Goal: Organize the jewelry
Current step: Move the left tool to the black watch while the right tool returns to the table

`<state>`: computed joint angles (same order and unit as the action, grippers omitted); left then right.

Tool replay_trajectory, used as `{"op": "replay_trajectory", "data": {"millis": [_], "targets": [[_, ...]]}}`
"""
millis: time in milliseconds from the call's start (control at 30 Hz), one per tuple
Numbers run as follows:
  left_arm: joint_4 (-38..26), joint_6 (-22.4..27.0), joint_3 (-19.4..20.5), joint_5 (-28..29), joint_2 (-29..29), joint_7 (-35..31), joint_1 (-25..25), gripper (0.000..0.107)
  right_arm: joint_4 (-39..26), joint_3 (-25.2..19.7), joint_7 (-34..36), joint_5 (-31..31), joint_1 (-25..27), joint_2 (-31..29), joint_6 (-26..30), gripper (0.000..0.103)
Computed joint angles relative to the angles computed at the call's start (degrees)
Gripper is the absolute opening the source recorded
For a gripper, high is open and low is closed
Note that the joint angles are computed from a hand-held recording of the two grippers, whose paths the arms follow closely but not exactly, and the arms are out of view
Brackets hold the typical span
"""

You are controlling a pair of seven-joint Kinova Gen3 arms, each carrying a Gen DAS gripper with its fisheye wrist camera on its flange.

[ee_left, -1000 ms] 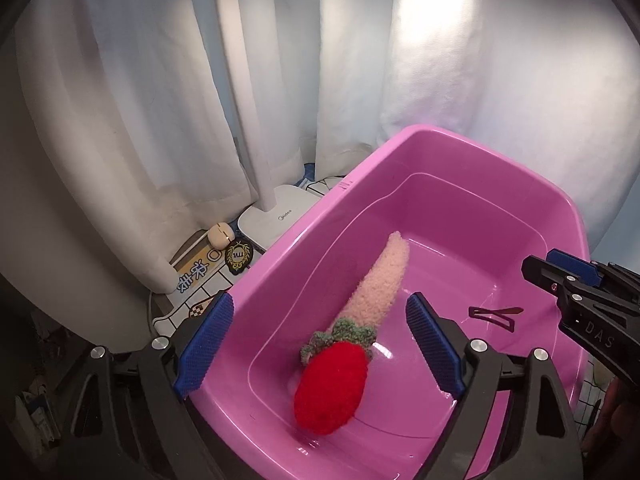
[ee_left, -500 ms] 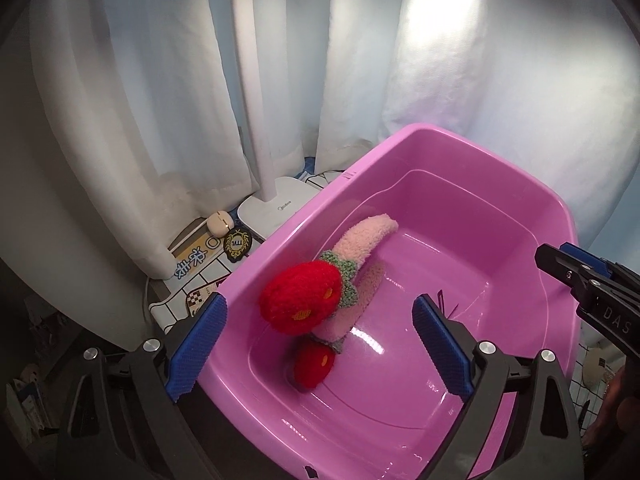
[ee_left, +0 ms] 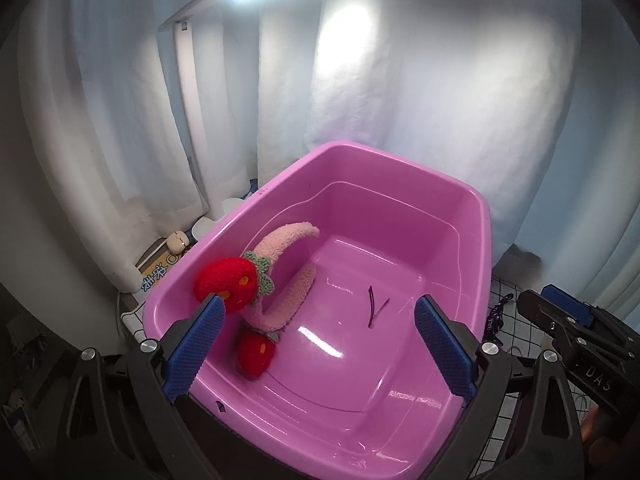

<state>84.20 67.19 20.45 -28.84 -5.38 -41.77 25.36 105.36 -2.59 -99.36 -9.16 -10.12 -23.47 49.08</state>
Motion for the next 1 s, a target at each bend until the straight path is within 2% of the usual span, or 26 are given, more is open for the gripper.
{"op": "replay_trajectory", "data": {"millis": [133, 233, 300, 367, 500, 600, 833, 1000], "targets": [[-0.41, -2.88, 2.08, 1.43, 0.41, -0.67, 2.38, 0.096, 3.45, 2.57, -1.18, 1.63, 3.4, -6.62, 3.43, 0.058], [-2.18, -3.07, 3.81, 0.95, 2.63, -0.76, 5.36, 0.097, 5.3, 5.23, -1.6, 3.91, 6.8, -11.09, 7.03, 0.065], [-3.64, -2.71, 4.47, 0.36, 4.68, -0.35, 8.17, 0.097, 6.15, 7.81, -1.29, 5.61, 9.06, -13.7, 9.73, 0.065], [-4.94, -2.58, 4.71, 0.22, 6.82, -0.24, 11.04, 0.096, 7.1, 11.15, -0.5, 7.27, 11.08, -15.95, 12.34, 0.069], [-7.69, -1.88, 5.13, -0.3, 11.57, 0.84, 17.15, 0.096, 8.81, 18.84, 2.18, 10.82, 14.49, -19.58, 16.95, 0.069], [-9.48, -1.58, 5.01, 0.49, 15.18, 1.7, 21.46, 0.097, 9.74, 24.83, 5.48, 13.9, 15.79, -21.05, 19.37, 0.075], [-13.36, -0.67, 2.66, 0.73, 23.41, 3.11, 30.79, 0.096, 12.79, 37.63, 13.43, 19.45, 15.28, -21.12, 19.57, 0.078], [-15.03, -0.44, -0.09, 2.62, 27.66, 3.99, 35.38, 0.096, 16.05, 44.32, 18.54, 20.86, 12.91, -18.35, 15.87, 0.078]]}}
